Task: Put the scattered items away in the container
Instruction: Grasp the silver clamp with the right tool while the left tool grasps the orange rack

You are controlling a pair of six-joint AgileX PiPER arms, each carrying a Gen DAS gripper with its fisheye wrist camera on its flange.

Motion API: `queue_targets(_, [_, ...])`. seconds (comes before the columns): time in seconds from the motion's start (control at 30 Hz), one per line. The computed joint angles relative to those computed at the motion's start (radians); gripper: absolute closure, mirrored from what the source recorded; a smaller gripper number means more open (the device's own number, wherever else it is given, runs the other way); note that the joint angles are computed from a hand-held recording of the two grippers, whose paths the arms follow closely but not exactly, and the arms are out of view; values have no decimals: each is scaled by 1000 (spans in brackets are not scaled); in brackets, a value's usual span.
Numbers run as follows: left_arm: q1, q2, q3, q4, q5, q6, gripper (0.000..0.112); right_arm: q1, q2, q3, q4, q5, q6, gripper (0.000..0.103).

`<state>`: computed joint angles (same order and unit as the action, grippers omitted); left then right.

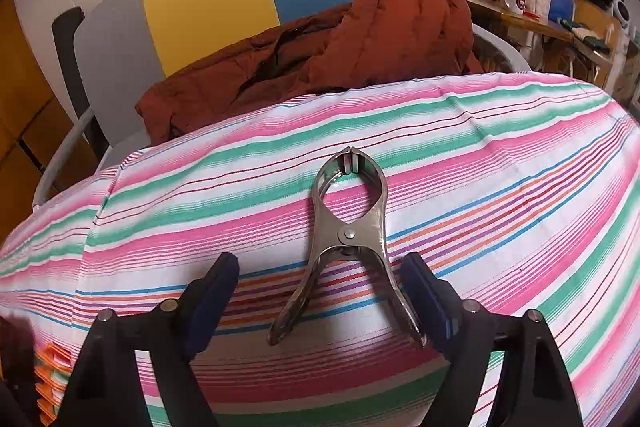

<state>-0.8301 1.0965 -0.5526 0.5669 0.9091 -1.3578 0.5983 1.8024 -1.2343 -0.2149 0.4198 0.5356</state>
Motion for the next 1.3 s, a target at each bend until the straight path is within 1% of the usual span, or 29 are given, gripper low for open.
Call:
queue_targets(0.03, [-7, 1, 2, 6, 2, -10, 49, 2, -2, 1, -21, 8, 6, 28])
queue_targets(0.1, [-20, 5, 4, 18, 5, -31, 48, 6, -7, 7, -55, 17, 14, 39])
queue_targets(0.13, [-25, 9, 5, 25, 6, -42, 47, 4, -12, 15, -56, 17, 4, 40])
queue_targets(0.2, [-22, 7, 10, 27, -2, -50, 47, -13, -33, 45, 8, -7, -66, 41])
queue_targets(0.27, [-10, -5, 20, 24, -21, -44, 44, -15, -54, 77, 19, -25, -77, 41])
queue_targets(0.33, [-9, -12, 29, 31, -35, -52, 41, -9, -82, 117, 0, -43, -53, 41])
queue_targets(0.57, [-48, -4, 34, 66, -23, -119, 39, -18, -134, 209, 11, -120, -5, 44])
queue_targets(0.63, [-54, 4, 34, 74, -20, -125, 39, -16, -133, 210, -8, -122, 13, 44])
queue_targets(0.7, [-66, 7, 37, 87, -18, -144, 39, -5, -128, 204, -66, -113, 65, 44])
queue_targets(0.77, [-77, 5, 41, 97, -13, -166, 42, 3, -124, 200, -112, -107, 105, 44])
queue_targets(0.8, [-88, 7, 39, 104, 6, -187, 53, 6, -124, 201, -131, -107, 123, 44])
queue_targets(0.83, [-100, 7, 39, 113, 31, -213, 60, 7, -124, 202, -144, -109, 136, 44])
queue_targets(0.9, [-98, -22, 59, 120, 19, -237, 60, 12, -126, 208, -186, -110, 175, 44])
queue_targets(1.0, [-82, -67, 78, 108, -7, -226, 60, 17, -137, 220, -221, -113, 214, 45])
queue_targets(1.07, [-66, -116, 94, 89, -39, -213, 60, 10, -150, 233, -170, -121, 174, 47])
queue_targets(1.1, [-66, -134, 97, 78, -46, -206, 61, 4, -162, 243, -135, -127, 146, 49])
queue_targets(1.13, [-76, -141, 94, 75, -41, -206, 61, 0, -173, 254, -111, -132, 127, 51])
queue_targets(1.2, [-117, -144, 78, 83, -13, -225, 61, -3, -207, 283, -99, -143, 123, 62])
queue_targets(1.23, [-147, -151, 71, 90, 6, -238, 61, 2, -221, 293, -113, -135, 136, 63])
queue_targets(1.3, [-195, -156, 54, 103, 40, -258, 61, 13, -241, 307, -98, -118, 104, 63])
